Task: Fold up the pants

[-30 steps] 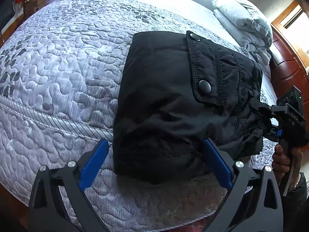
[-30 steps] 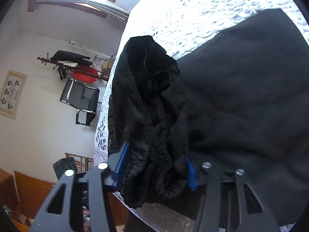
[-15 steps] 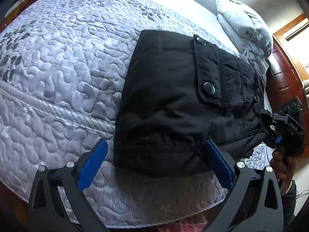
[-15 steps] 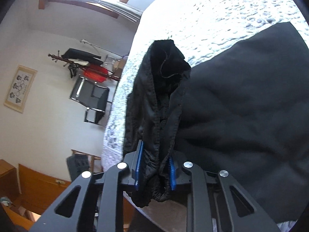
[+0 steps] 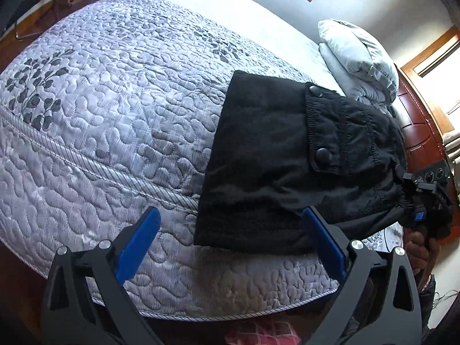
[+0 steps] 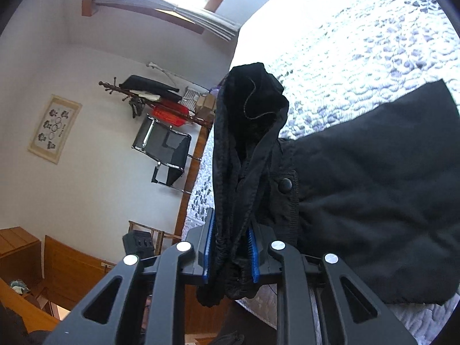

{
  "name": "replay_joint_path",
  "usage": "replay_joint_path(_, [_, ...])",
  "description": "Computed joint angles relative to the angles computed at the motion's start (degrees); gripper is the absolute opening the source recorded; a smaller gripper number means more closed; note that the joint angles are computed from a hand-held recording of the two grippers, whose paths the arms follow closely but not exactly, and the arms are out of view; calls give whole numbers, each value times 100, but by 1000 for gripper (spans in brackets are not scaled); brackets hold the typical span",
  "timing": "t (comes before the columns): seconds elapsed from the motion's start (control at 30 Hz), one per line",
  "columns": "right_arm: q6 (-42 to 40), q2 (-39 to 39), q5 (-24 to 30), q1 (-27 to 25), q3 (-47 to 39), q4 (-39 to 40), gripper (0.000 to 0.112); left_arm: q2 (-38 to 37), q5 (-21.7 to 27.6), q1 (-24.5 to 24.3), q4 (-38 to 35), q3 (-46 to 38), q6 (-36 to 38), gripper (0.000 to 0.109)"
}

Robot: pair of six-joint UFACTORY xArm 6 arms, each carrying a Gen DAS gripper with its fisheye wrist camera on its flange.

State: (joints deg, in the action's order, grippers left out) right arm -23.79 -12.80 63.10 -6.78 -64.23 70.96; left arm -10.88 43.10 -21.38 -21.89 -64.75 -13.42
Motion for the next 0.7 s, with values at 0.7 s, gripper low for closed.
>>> replay_joint_path(0.7, [74, -288, 482, -1236, 30, -324, 20, 438, 265, -526, 86, -548, 168, 99])
